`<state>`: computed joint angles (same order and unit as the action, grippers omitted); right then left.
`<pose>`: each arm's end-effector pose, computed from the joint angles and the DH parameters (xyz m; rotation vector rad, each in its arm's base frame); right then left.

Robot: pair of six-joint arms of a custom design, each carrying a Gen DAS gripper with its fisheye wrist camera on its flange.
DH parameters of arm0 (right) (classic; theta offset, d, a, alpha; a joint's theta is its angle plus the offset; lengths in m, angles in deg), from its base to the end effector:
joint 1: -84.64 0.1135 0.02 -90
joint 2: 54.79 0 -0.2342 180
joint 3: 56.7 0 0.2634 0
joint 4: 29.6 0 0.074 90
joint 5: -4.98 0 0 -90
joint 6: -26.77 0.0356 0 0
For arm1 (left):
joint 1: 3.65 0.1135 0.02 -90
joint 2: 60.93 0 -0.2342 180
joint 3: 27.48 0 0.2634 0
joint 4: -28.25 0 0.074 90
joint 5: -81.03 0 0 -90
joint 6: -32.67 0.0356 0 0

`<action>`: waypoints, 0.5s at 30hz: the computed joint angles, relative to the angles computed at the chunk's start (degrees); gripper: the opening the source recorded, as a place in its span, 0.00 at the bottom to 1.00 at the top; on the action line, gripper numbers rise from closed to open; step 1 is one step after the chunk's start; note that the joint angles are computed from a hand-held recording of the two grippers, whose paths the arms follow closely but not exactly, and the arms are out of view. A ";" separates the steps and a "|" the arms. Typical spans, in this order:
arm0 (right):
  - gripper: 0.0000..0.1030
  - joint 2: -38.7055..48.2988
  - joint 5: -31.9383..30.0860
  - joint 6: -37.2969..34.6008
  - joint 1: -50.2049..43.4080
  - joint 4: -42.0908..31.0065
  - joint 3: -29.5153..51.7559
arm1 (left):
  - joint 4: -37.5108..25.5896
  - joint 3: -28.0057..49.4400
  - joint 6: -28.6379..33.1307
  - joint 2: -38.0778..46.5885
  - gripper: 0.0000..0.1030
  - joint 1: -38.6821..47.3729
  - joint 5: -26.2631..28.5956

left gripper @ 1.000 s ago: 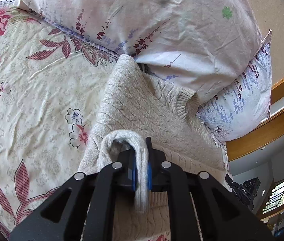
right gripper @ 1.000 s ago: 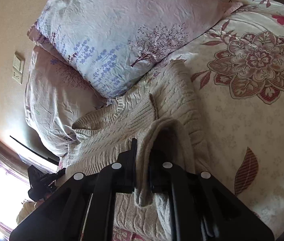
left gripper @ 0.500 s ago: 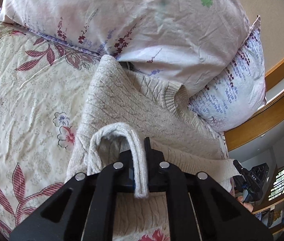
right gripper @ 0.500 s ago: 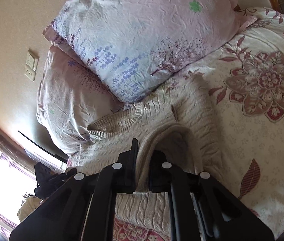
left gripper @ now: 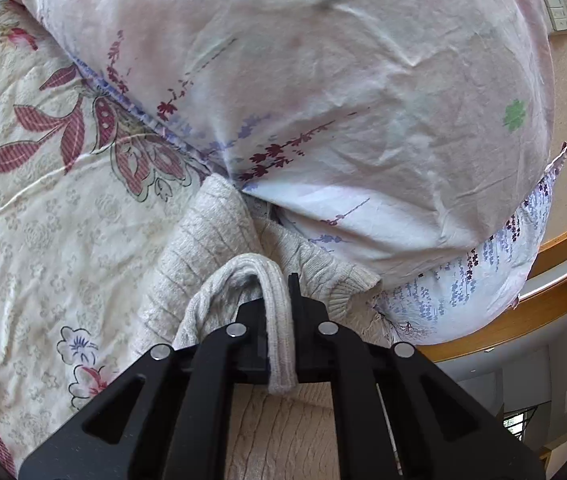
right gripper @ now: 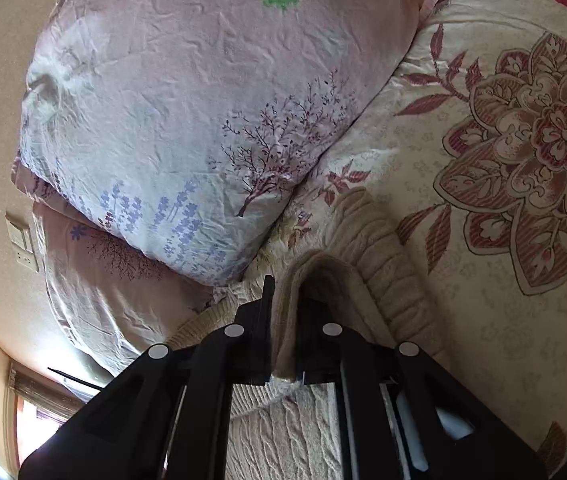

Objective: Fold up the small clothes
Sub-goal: 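Lift the hem with both grippers and fold it toward the collar, then open both grippers and release the folded hem near the collar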

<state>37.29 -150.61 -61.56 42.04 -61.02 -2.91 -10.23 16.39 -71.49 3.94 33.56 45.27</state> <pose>0.2177 -0.1562 0.1011 0.5857 2.1038 1.1739 0.1884 0.1068 0.1495 -0.6949 2.1733 -1.0109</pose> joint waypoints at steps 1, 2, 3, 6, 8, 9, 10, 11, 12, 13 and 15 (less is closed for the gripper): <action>0.08 -0.08 -0.10 2.86 0.45 2.39 -0.29 | 1.99 0.05 -2.45 0.31 0.05 -0.67 -0.32; 0.08 -0.10 0.58 6.16 1.22 5.32 -0.77 | 4.16 0.14 -5.06 1.09 0.05 -1.60 -1.33; 0.08 0.23 1.86 8.60 2.22 7.24 -0.91 | 6.06 0.24 -7.52 2.30 0.05 -2.52 -2.39; 0.14 2.36 4.17 11.35 4.71 7.82 0.41 | 10.87 -0.75 -13.79 5.37 0.06 -3.55 -2.99; 0.30 2.31 2.70 11.86 5.10 8.69 0.58 | 13.10 -1.90 -15.45 5.41 0.07 -3.33 -2.48; 0.44 1.81 1.71 12.85 5.31 10.00 0.25 | 13.49 -2.06 -15.79 5.42 0.08 -3.21 -2.20; 0.58 1.20 0.84 13.96 5.61 11.33 -0.06 | 13.81 -2.06 -16.32 5.55 0.09 -3.15 -1.84; 0.64 0.73 0.25 15.24 5.96 12.95 -0.39 | 14.39 -2.05 -17.09 5.72 0.14 -3.01 -1.44; 0.74 0.43 0.03 16.40 6.50 14.29 -0.53 | 15.40 -2.17 -18.09 5.84 0.18 -2.80 -0.75; 0.80 0.35 0.46 17.17 7.17 14.96 -0.44 | 16.30 -2.32 -19.02 5.72 0.27 -2.43 0.04; 0.82 0.72 2.48 18.01 8.84 15.23 0.08 | 18.20 -2.92 -20.13 5.06 0.42 -0.99 1.48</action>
<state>38.01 -148.13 -43.55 50.88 -45.79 -2.83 7.98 13.47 -91.61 9.00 32.57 46.75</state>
